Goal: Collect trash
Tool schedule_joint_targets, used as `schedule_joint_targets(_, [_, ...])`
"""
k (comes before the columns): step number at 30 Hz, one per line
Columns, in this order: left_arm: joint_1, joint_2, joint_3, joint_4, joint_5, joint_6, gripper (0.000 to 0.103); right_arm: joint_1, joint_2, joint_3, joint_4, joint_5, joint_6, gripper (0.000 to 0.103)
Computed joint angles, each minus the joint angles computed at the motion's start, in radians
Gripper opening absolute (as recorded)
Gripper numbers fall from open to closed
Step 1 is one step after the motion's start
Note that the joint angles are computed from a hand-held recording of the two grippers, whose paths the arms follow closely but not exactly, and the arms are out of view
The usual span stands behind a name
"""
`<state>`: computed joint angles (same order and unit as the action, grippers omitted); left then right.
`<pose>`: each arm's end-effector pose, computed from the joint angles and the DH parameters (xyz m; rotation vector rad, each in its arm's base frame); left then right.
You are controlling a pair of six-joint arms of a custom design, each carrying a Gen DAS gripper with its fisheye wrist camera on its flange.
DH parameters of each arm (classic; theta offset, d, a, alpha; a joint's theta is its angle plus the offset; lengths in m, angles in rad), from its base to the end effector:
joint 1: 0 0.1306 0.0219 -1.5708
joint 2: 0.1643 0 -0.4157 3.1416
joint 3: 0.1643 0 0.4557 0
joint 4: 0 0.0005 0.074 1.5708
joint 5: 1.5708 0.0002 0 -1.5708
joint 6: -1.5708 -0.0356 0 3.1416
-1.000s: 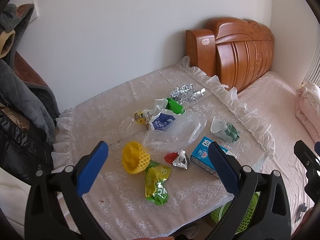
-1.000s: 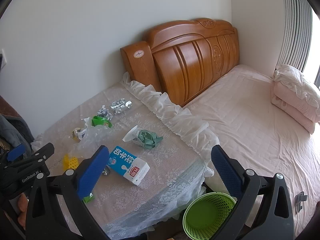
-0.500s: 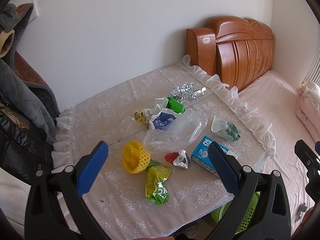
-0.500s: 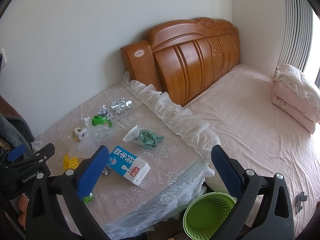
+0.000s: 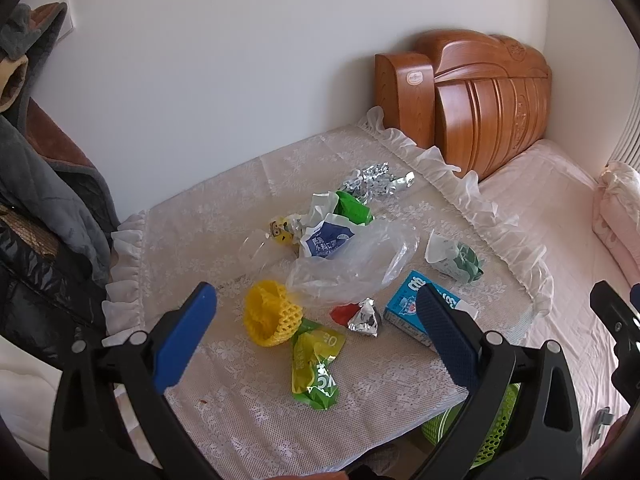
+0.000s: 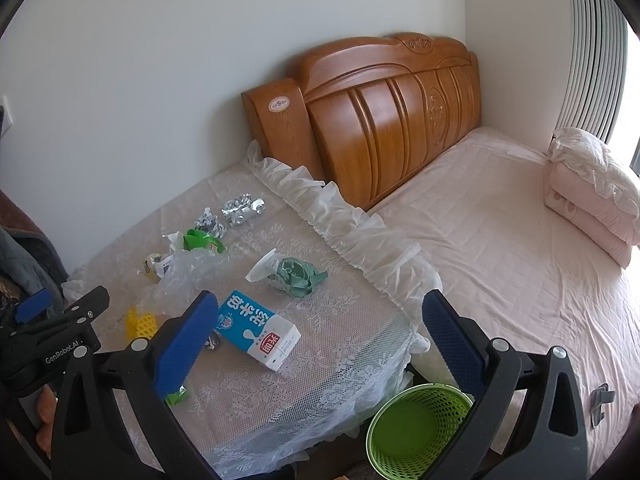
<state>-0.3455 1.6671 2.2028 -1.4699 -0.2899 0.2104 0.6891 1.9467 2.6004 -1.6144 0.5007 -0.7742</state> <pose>0.5537 -0.1890 0.6778 0.0478 2.4540 0.1225 0.5187 0.4045 0.6779 0.2910 2.3557 0.0475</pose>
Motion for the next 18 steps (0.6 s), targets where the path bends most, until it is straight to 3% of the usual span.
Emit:
schedule_joint_targets(11, [0.030,-0.023,-0.054,-0.018,0.028,0.006,0.095,-0.013,-0.019,-0.070,0.020,-0.059,-0.003,0.101])
schedule_joint_targets(18, [0.089,-0.111,-0.234,0.024,0.169,-0.001,0.095,-0.020,-0.083,-0.232,0.109,-0.135,0.058,0.101])
